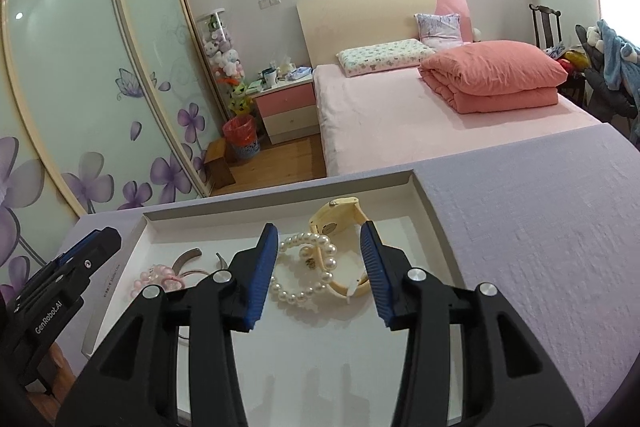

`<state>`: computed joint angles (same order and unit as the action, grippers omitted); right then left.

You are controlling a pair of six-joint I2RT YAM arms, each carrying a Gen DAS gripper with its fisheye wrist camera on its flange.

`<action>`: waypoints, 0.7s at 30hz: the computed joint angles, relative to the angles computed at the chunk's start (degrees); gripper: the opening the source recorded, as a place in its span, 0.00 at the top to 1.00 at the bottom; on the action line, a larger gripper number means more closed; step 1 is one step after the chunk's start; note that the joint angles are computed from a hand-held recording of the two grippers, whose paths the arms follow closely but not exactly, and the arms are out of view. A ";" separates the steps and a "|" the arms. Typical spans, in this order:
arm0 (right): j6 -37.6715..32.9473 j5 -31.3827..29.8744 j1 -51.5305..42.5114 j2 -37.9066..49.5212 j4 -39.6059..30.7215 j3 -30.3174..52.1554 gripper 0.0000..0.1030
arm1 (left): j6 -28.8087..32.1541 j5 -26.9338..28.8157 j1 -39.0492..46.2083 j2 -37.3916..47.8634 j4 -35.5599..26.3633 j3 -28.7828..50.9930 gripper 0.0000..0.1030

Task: Organize jewelry
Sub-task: 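Open both tools to drop the bracelets into the tray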

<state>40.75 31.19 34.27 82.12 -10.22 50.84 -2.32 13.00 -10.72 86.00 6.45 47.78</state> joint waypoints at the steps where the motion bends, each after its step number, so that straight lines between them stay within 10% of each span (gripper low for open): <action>1: -0.02 0.31 0.18 -0.33 0.04 -0.24 0.57 | 0.01 -0.03 0.09 -0.18 -0.05 -0.03 0.69; 15: 0.74 6.35 6.11 -3.91 -3.23 -0.88 0.57 | 0.68 0.90 2.53 -9.95 -2.38 -5.70 0.64; 21: 1.72 11.94 11.71 -7.06 -4.90 -3.08 0.39 | 0.70 1.74 4.82 -16.77 -3.73 -10.07 0.46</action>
<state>42.47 43.12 45.98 75.06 -15.12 47.77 -1.61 14.74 -5.89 69.22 2.72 37.71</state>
